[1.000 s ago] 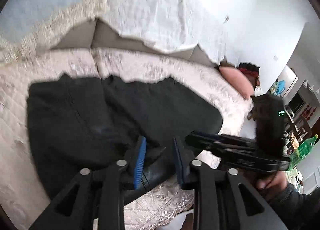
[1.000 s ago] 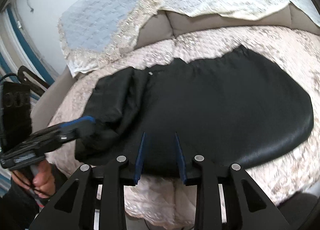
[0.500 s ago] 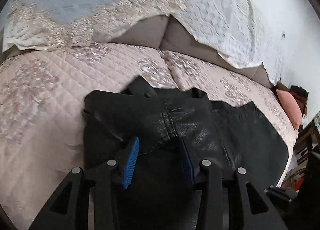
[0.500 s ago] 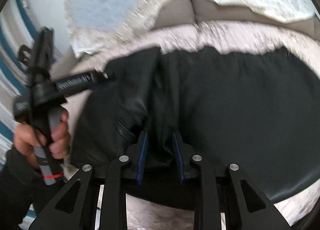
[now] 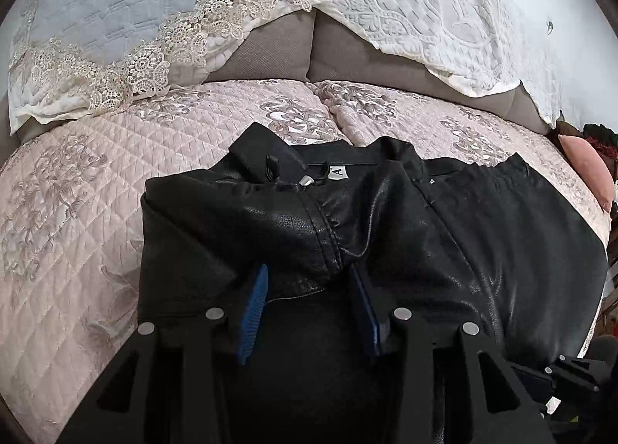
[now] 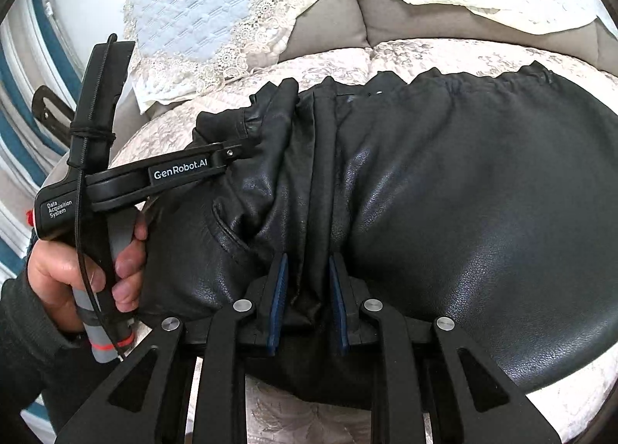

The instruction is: Fold large clothes

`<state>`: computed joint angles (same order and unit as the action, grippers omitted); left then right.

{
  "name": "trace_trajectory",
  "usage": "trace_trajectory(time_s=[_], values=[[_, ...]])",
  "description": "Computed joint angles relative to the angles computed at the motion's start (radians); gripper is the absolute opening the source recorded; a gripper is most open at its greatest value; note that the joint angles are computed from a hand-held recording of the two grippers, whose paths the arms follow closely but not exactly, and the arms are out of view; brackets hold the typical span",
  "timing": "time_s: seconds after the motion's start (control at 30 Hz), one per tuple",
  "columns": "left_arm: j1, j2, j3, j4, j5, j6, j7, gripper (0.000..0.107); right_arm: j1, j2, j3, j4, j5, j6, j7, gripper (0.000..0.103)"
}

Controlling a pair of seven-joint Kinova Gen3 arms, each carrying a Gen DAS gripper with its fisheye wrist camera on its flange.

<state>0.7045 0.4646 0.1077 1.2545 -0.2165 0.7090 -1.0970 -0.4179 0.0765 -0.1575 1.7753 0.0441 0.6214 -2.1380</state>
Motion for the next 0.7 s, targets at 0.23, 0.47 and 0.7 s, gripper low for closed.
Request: trace_trajectory(time_s=[0.23, 0.47, 0.7], values=[[-0.036, -0.118, 0.047, 0.087, 0.062, -0.057, -0.04, 0.045, 0.008, -0.094, -0.008, -0.024, 0.04, 0.064, -0.047, 0.023], [-0.037, -0.059, 0.09, 0.059, 0.102, -0.052, -0.091, 0.046, 0.032, -0.104, -0.014, -0.005, -0.004, 0.07, -0.048, 0.022], [-0.025, -0.087, 0.093, 0.131, 0.094, -0.106, -0.081, 0.046, 0.065, -0.121, 0.009, 0.008, -0.077, 0.085, -0.025, 0.022]])
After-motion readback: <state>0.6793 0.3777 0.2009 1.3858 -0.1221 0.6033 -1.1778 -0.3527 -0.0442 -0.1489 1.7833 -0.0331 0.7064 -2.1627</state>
